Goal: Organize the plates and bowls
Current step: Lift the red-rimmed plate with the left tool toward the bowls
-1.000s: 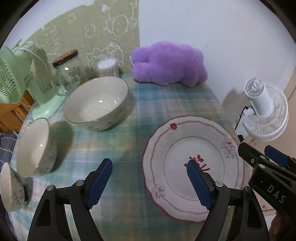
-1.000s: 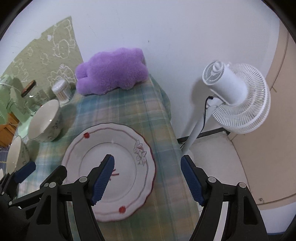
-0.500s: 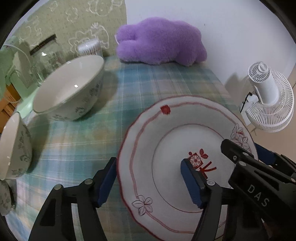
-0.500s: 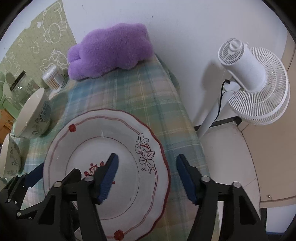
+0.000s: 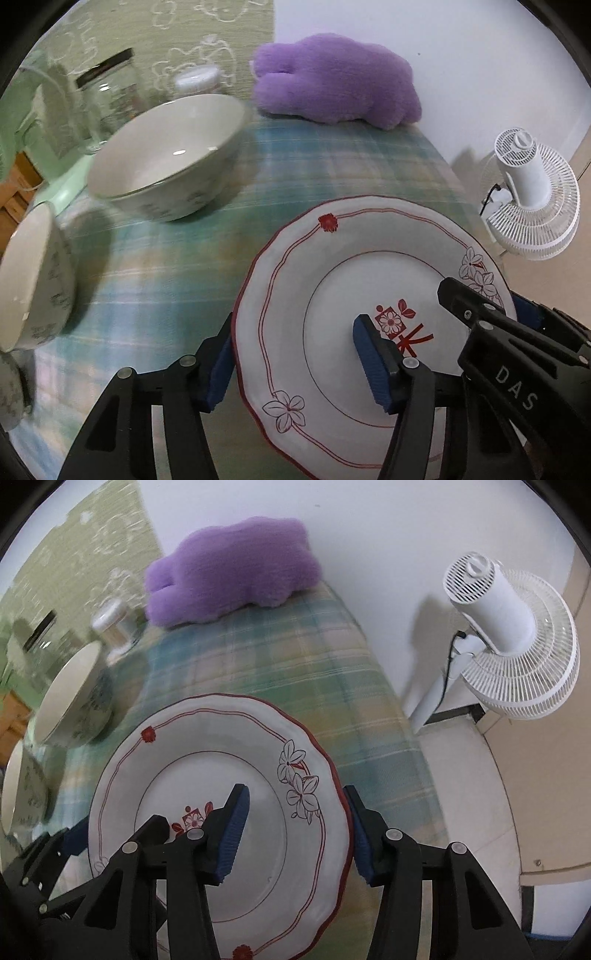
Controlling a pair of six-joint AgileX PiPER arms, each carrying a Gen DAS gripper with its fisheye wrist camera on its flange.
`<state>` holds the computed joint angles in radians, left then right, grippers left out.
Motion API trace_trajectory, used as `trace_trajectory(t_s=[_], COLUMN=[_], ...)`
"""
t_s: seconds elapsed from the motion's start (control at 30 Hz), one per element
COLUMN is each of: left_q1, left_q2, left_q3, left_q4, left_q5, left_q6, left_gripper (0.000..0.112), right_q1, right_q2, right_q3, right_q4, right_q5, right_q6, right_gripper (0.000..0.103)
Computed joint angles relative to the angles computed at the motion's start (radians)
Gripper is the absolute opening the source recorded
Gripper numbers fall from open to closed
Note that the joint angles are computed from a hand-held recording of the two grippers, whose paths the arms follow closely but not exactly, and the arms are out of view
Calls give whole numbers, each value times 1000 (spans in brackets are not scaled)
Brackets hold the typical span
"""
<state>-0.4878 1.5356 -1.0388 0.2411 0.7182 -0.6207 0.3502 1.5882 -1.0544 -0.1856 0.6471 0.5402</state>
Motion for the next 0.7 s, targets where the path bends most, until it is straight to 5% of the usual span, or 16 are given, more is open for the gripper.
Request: trace_trajectory(t_s=[0.7], left_q1=[309], left_q2=[-393], left_q3=[324], left_q4=[-167], left_q5=[121], left_q6=[347], left_gripper=[61], right_q1=[406], right_q2=[5], right_q3=[-36], right_q4=[-1], right_q5=[136], right_q6=[184], right_gripper=[54])
